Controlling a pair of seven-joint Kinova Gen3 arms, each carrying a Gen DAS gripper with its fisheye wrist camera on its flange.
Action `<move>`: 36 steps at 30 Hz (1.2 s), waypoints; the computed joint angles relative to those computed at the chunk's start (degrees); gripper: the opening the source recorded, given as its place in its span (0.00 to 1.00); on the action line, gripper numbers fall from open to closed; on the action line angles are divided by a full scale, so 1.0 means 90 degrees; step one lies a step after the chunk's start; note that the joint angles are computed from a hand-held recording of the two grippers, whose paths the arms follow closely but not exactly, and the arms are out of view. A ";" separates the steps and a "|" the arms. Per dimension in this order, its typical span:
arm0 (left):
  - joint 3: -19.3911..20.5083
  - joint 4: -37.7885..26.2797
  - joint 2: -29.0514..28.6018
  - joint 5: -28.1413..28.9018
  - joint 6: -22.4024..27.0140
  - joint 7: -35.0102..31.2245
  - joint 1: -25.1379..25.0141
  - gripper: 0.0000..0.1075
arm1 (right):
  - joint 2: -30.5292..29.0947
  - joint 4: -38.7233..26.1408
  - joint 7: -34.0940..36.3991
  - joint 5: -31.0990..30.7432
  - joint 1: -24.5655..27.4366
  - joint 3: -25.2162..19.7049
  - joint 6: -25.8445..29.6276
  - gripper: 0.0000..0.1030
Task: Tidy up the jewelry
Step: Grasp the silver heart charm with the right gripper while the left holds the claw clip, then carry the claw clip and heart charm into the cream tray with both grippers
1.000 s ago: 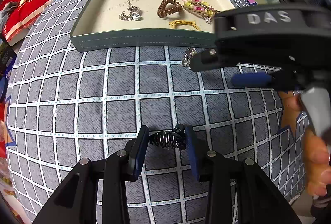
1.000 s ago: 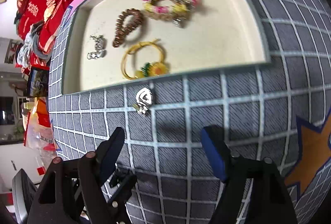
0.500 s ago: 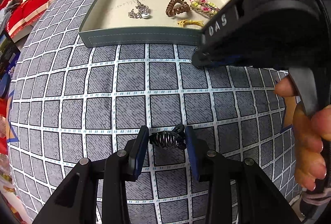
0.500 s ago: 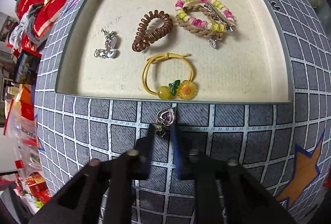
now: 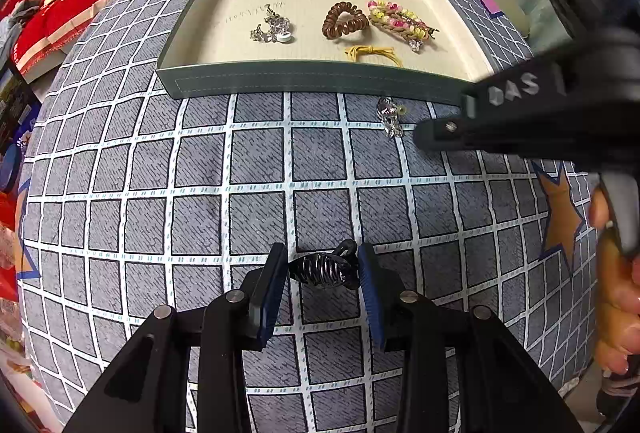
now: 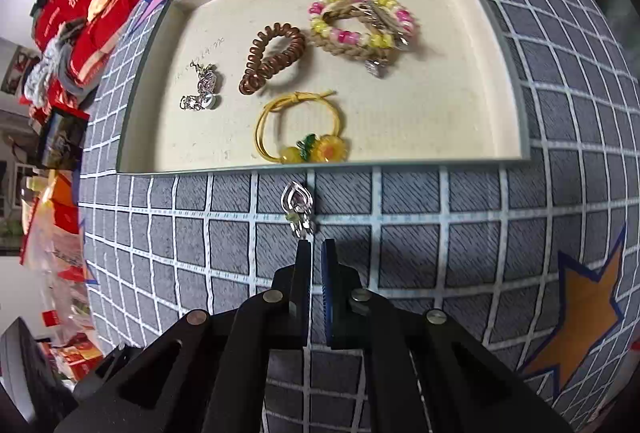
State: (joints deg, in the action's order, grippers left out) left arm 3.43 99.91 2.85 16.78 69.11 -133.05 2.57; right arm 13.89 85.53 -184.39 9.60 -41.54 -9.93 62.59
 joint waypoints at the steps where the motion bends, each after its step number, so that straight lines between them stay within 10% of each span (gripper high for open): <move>1: 0.0000 -0.0065 0.0036 0.0001 0.0038 -0.0005 -0.0016 0.43 | -0.0052 0.0063 -0.0059 0.0008 -0.0014 0.0001 -0.0050 0.05; 15: -0.0112 -0.0579 -0.0016 -0.0064 0.0558 -0.0120 -0.0157 0.43 | -0.0658 0.0905 -0.0881 0.0141 0.0034 -0.0241 -0.0844 0.07; 21: -0.0202 -0.0646 0.0012 -0.0060 0.0604 -0.0324 -0.0333 0.43 | -0.0203 0.0408 -0.0341 0.0243 0.0099 -0.0166 -0.0528 0.42; 30: -0.0209 -0.0544 -0.0046 -0.0107 0.0594 -0.0335 -0.0428 0.43 | 0.0353 -0.0238 0.0138 0.0402 -0.0053 0.0079 0.0024 0.41; 32: -0.0205 -0.0499 -0.0096 -0.0119 0.0594 -0.0319 -0.0414 0.43 | 0.0489 -0.0463 0.0389 0.0359 -0.0078 0.0087 0.0293 0.13; 36: -0.0197 -0.0437 -0.0164 -0.0116 0.0579 -0.0284 -0.0370 0.43 | 0.0360 -0.0336 0.0370 0.0293 -0.0155 0.0146 0.0185 0.06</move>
